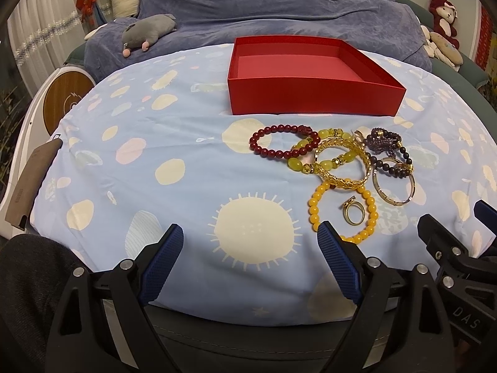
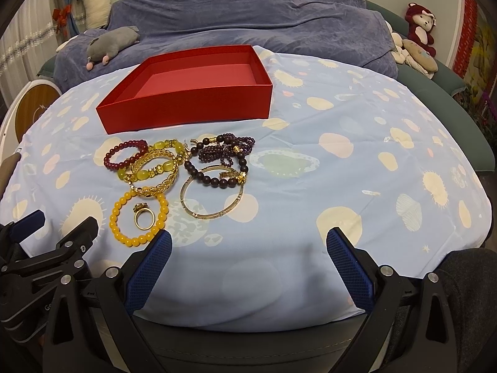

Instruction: Organize jewelry

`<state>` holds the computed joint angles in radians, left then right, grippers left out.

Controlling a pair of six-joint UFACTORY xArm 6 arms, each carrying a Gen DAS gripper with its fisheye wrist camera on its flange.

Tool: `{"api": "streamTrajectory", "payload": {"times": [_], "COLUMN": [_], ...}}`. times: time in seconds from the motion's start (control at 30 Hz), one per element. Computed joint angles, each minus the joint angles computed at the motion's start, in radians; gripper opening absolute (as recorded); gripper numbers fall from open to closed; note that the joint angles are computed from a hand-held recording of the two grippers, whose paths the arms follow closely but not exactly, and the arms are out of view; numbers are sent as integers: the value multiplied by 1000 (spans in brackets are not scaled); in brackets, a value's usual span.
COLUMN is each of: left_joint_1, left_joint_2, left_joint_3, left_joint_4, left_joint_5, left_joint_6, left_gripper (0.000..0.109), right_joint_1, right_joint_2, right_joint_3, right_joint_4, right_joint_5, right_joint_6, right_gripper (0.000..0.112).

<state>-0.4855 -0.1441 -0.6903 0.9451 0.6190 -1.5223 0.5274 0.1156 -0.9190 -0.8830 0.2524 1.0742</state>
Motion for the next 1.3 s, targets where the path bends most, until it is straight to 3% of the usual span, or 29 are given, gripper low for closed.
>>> {"api": "streamTrajectory", "payload": {"times": [0.37, 0.5, 0.77, 1.0, 1.2, 1.3], "left_joint_1": [-2, -14, -13, 38, 116, 137], "left_joint_2": [11, 16, 17, -20, -39, -4], "left_joint_3": [-9, -15, -17, 14, 25, -18], "left_joint_4": [-28, 35, 21, -20, 0, -19], "left_joint_5": [0, 29, 27, -48, -114, -91], "left_joint_6": [30, -18, -2, 5, -63, -11], "left_gripper": [84, 84, 84, 88, 90, 89], "right_joint_1": [-2, -3, -3, -6, -16, -22], "right_joint_2": [2, 3, 3, 2, 3, 12], "right_joint_3": [1, 0, -1, -3, -7, -15], "right_joint_4": [8, 4, 10, 6, 54, 124], "right_joint_5": [-5, -6, -5, -4, -10, -18], "right_joint_6": [-3, -1, -7, 6, -31, -93], "right_gripper": [96, 96, 96, 96, 96, 96]}}
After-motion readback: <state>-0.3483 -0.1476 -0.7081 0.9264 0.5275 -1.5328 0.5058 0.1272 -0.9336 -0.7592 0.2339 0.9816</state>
